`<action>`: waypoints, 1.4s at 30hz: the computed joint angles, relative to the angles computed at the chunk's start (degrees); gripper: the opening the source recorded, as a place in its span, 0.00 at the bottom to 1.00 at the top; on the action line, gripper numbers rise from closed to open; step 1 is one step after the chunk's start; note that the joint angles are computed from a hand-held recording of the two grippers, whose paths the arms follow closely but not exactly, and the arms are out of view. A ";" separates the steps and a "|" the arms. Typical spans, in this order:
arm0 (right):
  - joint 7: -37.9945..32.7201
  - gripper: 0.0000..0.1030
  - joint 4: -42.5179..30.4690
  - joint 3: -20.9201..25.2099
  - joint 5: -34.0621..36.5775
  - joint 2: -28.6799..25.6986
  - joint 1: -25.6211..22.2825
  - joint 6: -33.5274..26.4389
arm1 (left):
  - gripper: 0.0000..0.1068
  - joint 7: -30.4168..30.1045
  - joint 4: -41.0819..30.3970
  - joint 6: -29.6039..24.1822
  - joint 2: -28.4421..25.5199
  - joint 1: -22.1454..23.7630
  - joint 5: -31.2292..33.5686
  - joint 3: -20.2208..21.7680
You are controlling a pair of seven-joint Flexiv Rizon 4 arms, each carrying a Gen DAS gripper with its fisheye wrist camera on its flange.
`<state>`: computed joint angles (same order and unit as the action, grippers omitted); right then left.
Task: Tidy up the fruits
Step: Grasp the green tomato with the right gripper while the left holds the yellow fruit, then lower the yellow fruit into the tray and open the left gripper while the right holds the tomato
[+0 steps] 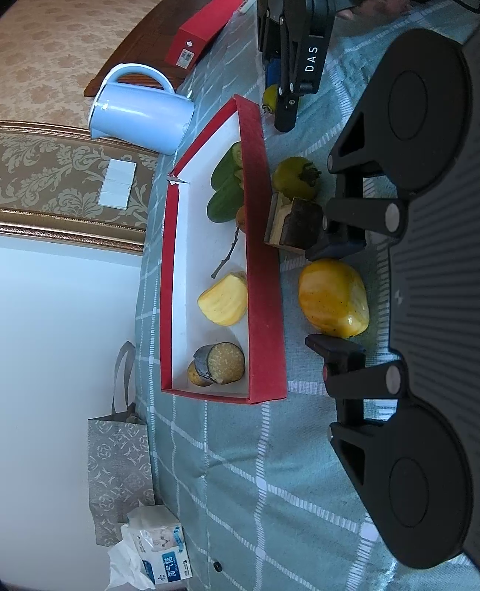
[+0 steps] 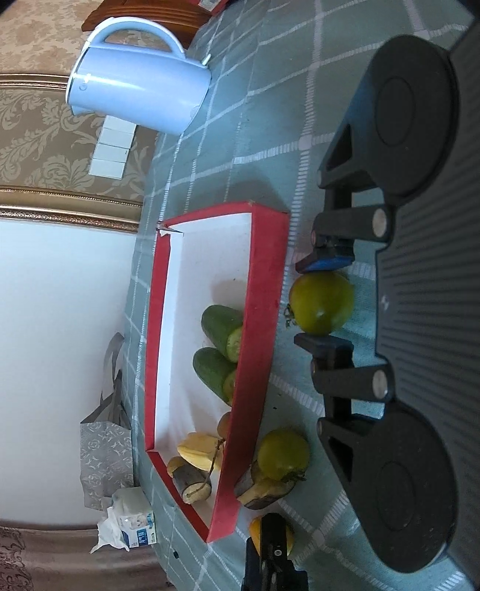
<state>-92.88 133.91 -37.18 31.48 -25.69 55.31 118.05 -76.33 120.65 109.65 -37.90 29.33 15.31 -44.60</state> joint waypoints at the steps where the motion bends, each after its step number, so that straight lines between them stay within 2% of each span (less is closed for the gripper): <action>1: 0.00 0.31 -0.04 0.04 -0.03 0.02 -0.07 -0.04 | 0.39 -0.07 0.01 0.10 -0.03 -0.05 -0.04 0.06; 8: -0.02 0.32 0.00 -0.62 -0.17 -0.08 0.46 -0.41 | 0.39 -0.70 -0.01 0.90 1.96 -2.95 -0.55 3.30; 18: 0.36 0.32 0.12 -1.46 -0.66 -0.40 1.08 -0.48 | 0.39 -2.65 -0.52 1.76 6.14 -8.39 -1.52 10.22; 24: 0.45 0.32 0.14 -1.66 -0.87 -0.54 1.19 -0.49 | 0.39 -2.25 -3.63 2.41 7.66 -11.82 -1.35 13.69; 33: 0.56 0.32 0.19 -2.03 -1.08 -0.65 1.43 -0.54 | 0.39 1.67 -12.09 0.14 5.47 -20.02 -4.53 19.31; 42: 0.68 0.32 0.26 -2.12 -1.17 -0.59 1.50 -0.60 | 0.39 7.80 -22.44 -5.62 0.35 -30.82 -13.26 27.68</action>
<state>-92.20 134.17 -39.30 30.31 -26.28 56.81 117.45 -68.53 98.22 104.03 -37.55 -1.50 2.05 -16.92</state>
